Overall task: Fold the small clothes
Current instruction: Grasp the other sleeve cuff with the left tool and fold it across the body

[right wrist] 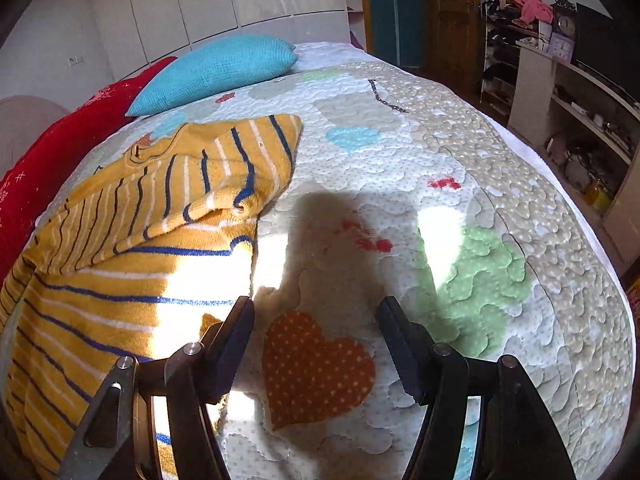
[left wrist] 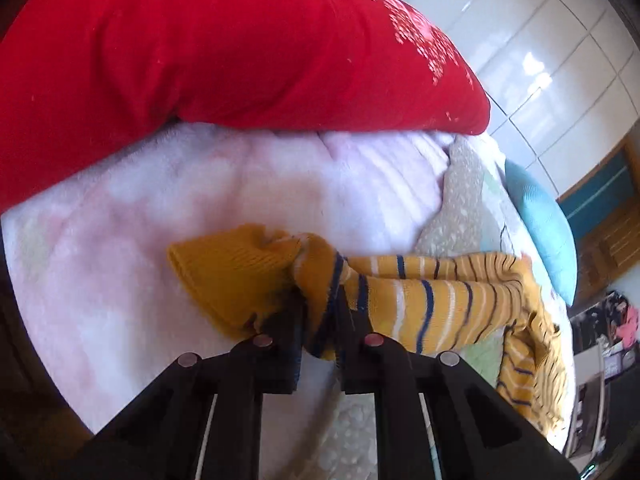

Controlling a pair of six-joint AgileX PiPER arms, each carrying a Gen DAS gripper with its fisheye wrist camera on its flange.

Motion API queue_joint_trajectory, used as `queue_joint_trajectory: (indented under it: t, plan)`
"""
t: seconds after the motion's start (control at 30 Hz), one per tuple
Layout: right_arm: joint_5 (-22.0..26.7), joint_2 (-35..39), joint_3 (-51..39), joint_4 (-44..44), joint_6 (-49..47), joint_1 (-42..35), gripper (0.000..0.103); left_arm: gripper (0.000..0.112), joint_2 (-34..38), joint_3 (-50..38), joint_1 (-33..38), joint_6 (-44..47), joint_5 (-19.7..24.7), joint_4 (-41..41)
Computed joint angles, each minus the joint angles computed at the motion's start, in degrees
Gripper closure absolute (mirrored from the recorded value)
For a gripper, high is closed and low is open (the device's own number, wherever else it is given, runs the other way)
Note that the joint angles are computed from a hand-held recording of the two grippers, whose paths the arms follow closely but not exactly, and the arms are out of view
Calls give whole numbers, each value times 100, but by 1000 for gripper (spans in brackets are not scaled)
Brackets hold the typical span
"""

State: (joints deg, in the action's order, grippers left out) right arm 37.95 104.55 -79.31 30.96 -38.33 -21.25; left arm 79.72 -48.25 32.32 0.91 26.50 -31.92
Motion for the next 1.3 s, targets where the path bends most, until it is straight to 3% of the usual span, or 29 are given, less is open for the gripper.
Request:
queue_joint_trajectory:
  t: [0.07, 0.2, 0.27, 0.37, 0.5, 0.57, 0.7, 0.77, 0.83, 0.93, 1.03, 1.2, 1.23, 1.3]
  plan:
    - [-194, -86, 160, -37, -114, 70, 34, 100, -76, -228, -12, -423, 70, 542]
    - [-387, -90, 271, -84, -155, 142, 34, 101, -380, -914, -655, -2426, 262, 2833]
    - [-349, -44, 245, 115, -318, 76, 34, 102, -377, -1345, -966, -3007, 461, 3493]
    - [-206, 6, 241, 620, -691, -98, 34, 102, -319, -2145, -1864, -3665, 812, 4214]
    - [24, 65, 237, 1246, -1133, -323, 33, 102, 347, -3458, -3526, -4287, 1236, 5079]
    - [169, 97, 237, 1550, -1338, -443, 34, 105, 857, -4205, -4305, -4184, 1377, 5050]
    - [505, 236, 135, 2002, -1570, -666, 34, 107, 2370, -6136, -5293, -3105, 1864, 3804]
    - [586, 267, 132, 2145, -1647, -732, 34, 96, 3240, -7265, -5594, -2511, 2463, 3130]
    - [616, 283, 128, 2199, -1670, -754, 34, 67, 3707, -7810, -5861, -2236, 2798, 2857]
    - [635, 293, 134, 2266, -1718, -771, 33, 46, 3276, -7024, -6105, -1969, 2392, 2933]
    - [723, 310, 144, 2372, -1789, -823, 32, 32, 2303, -5492, -6195, -2541, 1832, 3999]
    - [749, 145, 144, 2137, -1436, -863, 34, 31, 847, -3186, -5994, -4074, 1679, 5783]
    - [681, -50, 254, 2156, -1379, -874, 35, 30, 534, -2668, -5867, -4316, 1625, 5921]
    - [1001, -377, 370, 2656, -1693, -935, 35, 29, 67, -1869, -5570, -4514, 1407, 5779]
